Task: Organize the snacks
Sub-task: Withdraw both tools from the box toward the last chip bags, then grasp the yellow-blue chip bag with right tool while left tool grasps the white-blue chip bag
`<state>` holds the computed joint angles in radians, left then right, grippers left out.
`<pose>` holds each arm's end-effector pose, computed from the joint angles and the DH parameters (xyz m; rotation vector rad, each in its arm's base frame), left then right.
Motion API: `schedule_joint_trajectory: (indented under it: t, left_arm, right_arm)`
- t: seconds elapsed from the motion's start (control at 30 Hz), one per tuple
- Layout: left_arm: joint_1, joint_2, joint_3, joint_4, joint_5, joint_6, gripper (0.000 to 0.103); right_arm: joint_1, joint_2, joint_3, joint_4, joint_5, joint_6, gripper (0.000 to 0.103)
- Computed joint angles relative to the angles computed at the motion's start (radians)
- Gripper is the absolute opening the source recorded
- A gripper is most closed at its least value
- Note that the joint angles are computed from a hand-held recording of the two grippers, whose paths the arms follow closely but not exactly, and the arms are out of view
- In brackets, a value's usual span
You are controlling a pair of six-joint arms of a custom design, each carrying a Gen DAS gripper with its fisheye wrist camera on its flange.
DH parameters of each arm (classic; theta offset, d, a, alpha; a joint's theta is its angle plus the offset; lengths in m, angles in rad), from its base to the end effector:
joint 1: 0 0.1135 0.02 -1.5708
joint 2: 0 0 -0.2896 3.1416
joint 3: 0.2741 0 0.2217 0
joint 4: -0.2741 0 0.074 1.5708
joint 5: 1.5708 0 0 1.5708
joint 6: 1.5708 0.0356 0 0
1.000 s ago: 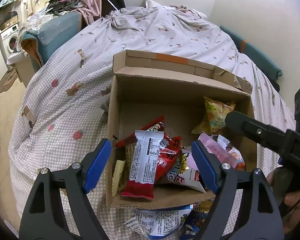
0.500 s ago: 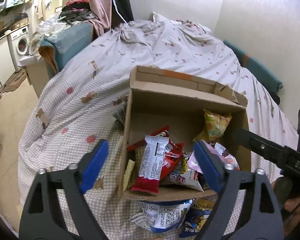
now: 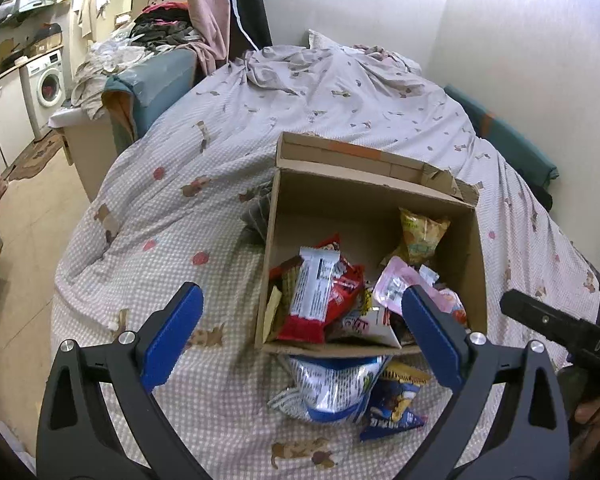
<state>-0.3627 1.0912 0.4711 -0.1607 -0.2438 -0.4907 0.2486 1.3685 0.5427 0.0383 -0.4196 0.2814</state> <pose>0.1639 -0.0530 0.2188 -0.2671 2.3116 -0.1418 0.2153 0.0696 0.2055 -0.1708 2.3910 0.7490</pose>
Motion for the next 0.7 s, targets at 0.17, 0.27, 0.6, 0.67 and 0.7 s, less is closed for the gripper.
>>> schedule_joint_trajectory:
  t: [0.17,0.27,0.6,0.67,0.7]
  left_arm:
    - [-0.030,-0.041,-0.020,-0.062,-0.011,-0.041,0.098]
    - [-0.049,-0.062,-0.035,-0.090,-0.015,-0.062,0.098]
    - [-0.076,-0.112,-0.102,-0.142,-0.031,-0.092,0.098]
    - [-0.053,-0.131,-0.108,-0.155,-0.023,-0.080,0.098]
    - [-0.029,-0.145,-0.112,-0.162,-0.009,-0.070,0.098]
  right_arm:
    - [0.013,-0.067,-0.053,-0.041,0.044,0.010,0.100]
    - [0.031,-0.091,-0.082,-0.055,0.068,0.014,0.100]
    - [0.045,0.009,-0.130,-0.050,0.049,0.004,0.100]
    - [0.048,0.055,-0.130,-0.042,0.060,0.010,0.100]
    - [0.053,0.089,-0.126,-0.038,0.062,0.016,0.100]
